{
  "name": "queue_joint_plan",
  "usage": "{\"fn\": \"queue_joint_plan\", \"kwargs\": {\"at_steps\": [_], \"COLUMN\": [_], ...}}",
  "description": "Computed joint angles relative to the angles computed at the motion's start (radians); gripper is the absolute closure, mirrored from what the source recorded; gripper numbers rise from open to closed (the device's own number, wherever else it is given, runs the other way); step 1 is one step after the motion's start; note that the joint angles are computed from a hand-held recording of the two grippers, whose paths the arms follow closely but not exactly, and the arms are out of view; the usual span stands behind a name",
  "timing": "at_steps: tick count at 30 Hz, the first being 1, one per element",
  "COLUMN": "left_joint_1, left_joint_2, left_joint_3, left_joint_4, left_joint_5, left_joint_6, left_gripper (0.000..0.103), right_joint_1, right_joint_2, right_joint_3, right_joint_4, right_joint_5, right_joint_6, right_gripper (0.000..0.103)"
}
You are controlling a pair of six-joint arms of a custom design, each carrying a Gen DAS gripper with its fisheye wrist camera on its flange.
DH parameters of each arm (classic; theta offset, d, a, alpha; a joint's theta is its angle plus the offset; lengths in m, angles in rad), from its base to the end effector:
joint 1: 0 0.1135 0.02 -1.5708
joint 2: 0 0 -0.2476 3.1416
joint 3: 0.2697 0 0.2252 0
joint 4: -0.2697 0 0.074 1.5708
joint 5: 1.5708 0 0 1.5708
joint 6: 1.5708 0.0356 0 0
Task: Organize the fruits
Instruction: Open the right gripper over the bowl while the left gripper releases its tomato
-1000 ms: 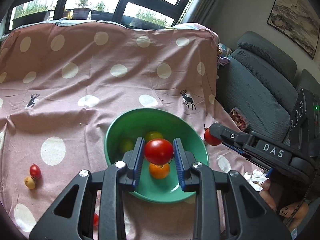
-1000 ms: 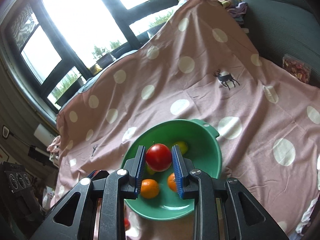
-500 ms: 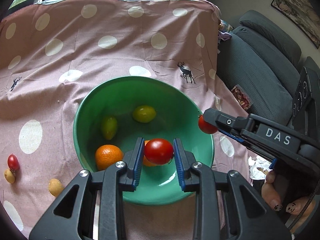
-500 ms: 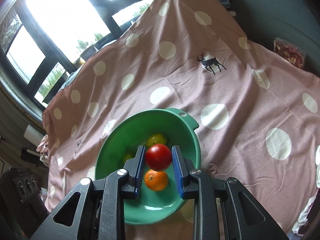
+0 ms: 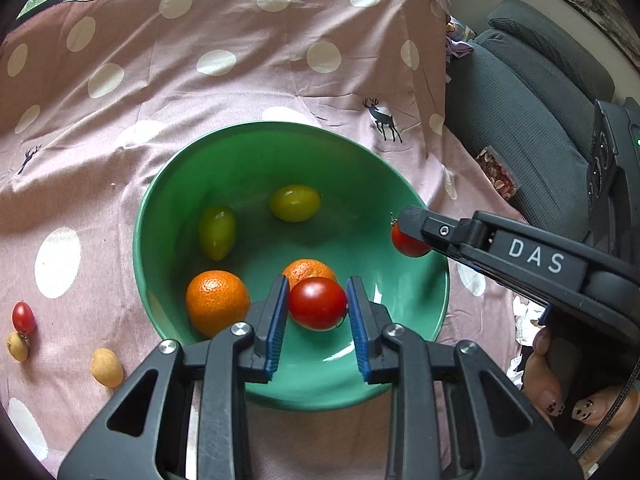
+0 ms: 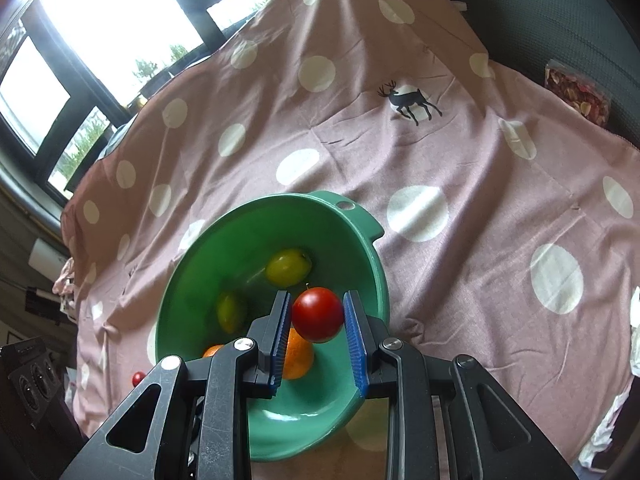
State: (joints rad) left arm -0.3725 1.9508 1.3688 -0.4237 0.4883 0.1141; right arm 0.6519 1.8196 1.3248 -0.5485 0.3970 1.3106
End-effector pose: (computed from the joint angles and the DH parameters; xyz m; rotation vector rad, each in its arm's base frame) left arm 0.3503 -0.1548 0.1852 0.7941 2.4329 -0.7261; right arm 0.2900 0.2040 0.2109 0.9416 2.3328 0.2829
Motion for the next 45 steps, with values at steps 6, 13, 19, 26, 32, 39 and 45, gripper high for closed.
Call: {"fn": "queue_joint_plan", "kwargs": {"at_steps": [6,13,19,26,32,39,45], "left_joint_1": [-0.013,-0.017,-0.015,-0.017,-0.015,0.009,0.041], "left_joint_2": [0.011,0.02,0.028,0.024,0.014,-0.009,-0.063], "left_joint_3": [0.01,0.016,0.02,0.015,0.005,-0.008,-0.046], "left_joint_4": [-0.009,-0.015,-0.015,-0.014,-0.008,-0.002,0.014], "left_joint_5": [-0.026,-0.04,-0.044,-0.061,-0.068,-0.042,-0.024], "left_joint_6": [0.006,0.011,0.01,0.012,0.005,-0.005,-0.001], "left_gripper": [0.074,0.074,0.074,0.073,0.073,0.053,0.047], "right_joint_1": [-0.008,-0.007,-0.004,-0.006,-0.008,-0.006,0.001], "right_joint_2": [0.018,0.031,0.038,0.04,0.038,0.04,0.028], "right_joint_3": [0.016,0.032,0.048,0.048,0.04,0.052,0.052], "right_joint_4": [-0.015,-0.03,-0.051,-0.054,-0.053,-0.072,-0.084], "right_joint_5": [-0.014,-0.014,-0.01,-0.01,-0.009,-0.005,0.011], "right_joint_6": [-0.001,-0.004,-0.006,0.002,0.004,0.011,0.019], "right_gripper": [0.075,0.075,0.075,0.075,0.075,0.075,0.075]}}
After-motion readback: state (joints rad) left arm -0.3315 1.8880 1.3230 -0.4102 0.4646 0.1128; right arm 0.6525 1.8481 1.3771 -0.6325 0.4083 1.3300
